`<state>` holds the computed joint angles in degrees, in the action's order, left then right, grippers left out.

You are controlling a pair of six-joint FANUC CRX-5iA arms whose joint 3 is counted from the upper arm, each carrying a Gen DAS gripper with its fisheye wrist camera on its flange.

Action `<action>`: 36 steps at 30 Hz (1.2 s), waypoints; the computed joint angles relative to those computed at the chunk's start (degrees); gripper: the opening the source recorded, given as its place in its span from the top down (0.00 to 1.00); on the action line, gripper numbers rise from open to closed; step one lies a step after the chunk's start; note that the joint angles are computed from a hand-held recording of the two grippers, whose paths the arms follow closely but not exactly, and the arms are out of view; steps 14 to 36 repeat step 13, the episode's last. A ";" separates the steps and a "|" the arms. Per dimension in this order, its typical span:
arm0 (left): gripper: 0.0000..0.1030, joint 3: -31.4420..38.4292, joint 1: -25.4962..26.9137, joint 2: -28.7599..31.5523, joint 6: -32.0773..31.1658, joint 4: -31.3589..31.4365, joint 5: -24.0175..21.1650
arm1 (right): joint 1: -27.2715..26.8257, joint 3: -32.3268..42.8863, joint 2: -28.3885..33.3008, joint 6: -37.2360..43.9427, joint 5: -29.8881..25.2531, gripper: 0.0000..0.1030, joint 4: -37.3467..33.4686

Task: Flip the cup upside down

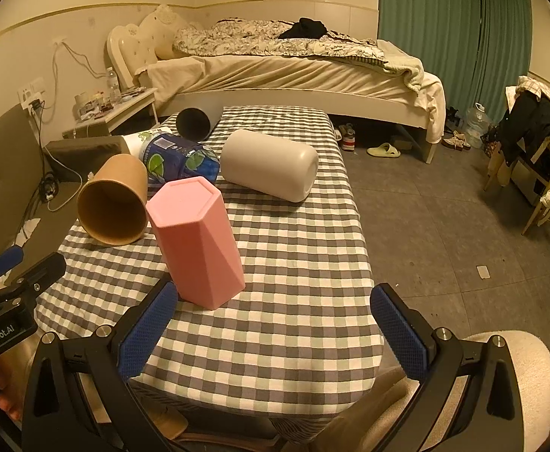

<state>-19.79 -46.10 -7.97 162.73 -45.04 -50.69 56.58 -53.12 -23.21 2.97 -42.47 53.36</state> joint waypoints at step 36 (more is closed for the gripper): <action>0.09 -0.35 -0.20 -0.15 1.82 -0.75 -1.41 | -0.27 -0.24 0.18 0.17 0.42 0.00 -0.07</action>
